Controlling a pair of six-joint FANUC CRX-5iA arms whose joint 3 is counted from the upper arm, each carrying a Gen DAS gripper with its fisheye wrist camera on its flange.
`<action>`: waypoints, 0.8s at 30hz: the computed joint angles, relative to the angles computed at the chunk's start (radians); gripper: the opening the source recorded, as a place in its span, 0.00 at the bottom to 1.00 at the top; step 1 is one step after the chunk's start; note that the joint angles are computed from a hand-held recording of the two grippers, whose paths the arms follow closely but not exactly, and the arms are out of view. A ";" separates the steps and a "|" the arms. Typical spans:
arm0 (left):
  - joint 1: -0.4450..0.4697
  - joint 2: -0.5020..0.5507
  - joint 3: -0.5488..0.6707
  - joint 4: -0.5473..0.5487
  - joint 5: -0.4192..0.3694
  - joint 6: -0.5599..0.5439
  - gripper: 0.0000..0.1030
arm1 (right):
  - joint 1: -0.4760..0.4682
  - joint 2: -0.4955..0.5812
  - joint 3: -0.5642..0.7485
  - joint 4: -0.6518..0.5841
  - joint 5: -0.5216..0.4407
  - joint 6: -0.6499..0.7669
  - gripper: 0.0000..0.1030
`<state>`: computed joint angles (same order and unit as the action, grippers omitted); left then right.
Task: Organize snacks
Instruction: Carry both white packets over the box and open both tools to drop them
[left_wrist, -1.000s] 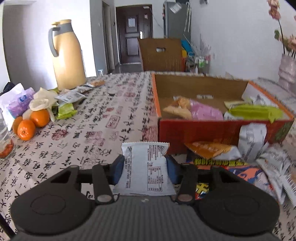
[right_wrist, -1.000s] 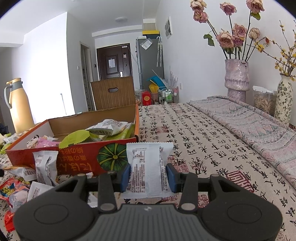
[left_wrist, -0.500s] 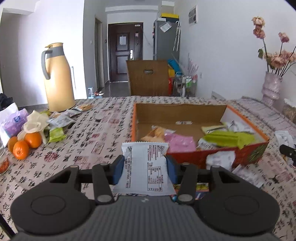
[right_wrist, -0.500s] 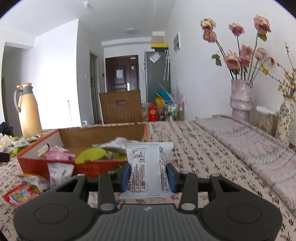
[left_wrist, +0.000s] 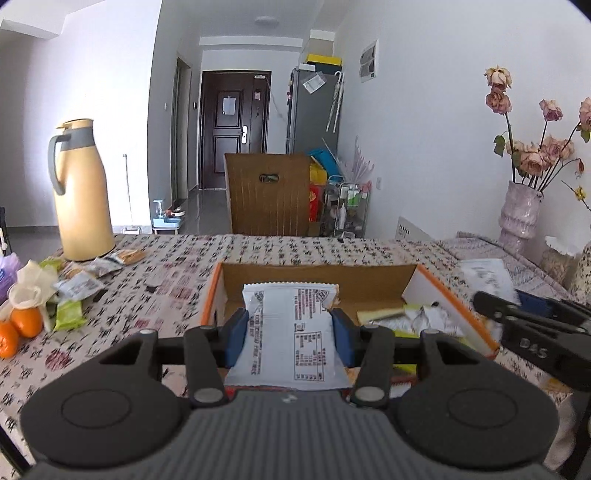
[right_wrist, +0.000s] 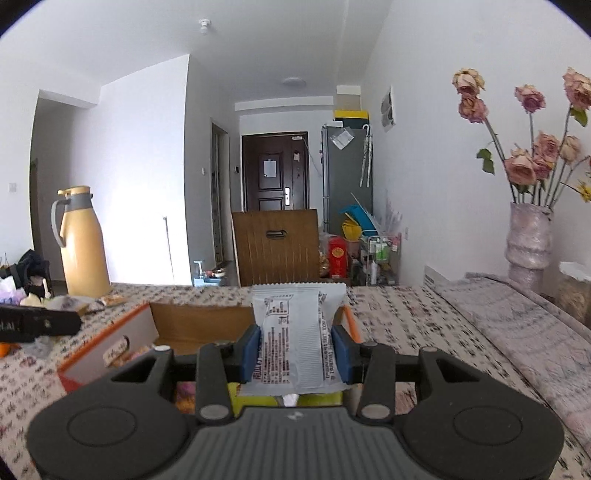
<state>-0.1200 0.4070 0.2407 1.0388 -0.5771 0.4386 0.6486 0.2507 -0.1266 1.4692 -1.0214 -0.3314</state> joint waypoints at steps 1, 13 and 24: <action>-0.004 0.009 0.016 -0.012 0.000 0.016 0.48 | -0.010 0.008 0.014 -0.002 0.015 0.004 0.40; -0.039 0.153 0.236 -0.230 0.008 0.282 0.48 | -0.077 0.091 0.099 -0.023 0.101 0.005 0.40; -0.033 0.167 0.216 -0.222 0.018 0.284 0.84 | -0.082 0.071 0.066 -0.053 0.135 -0.023 0.44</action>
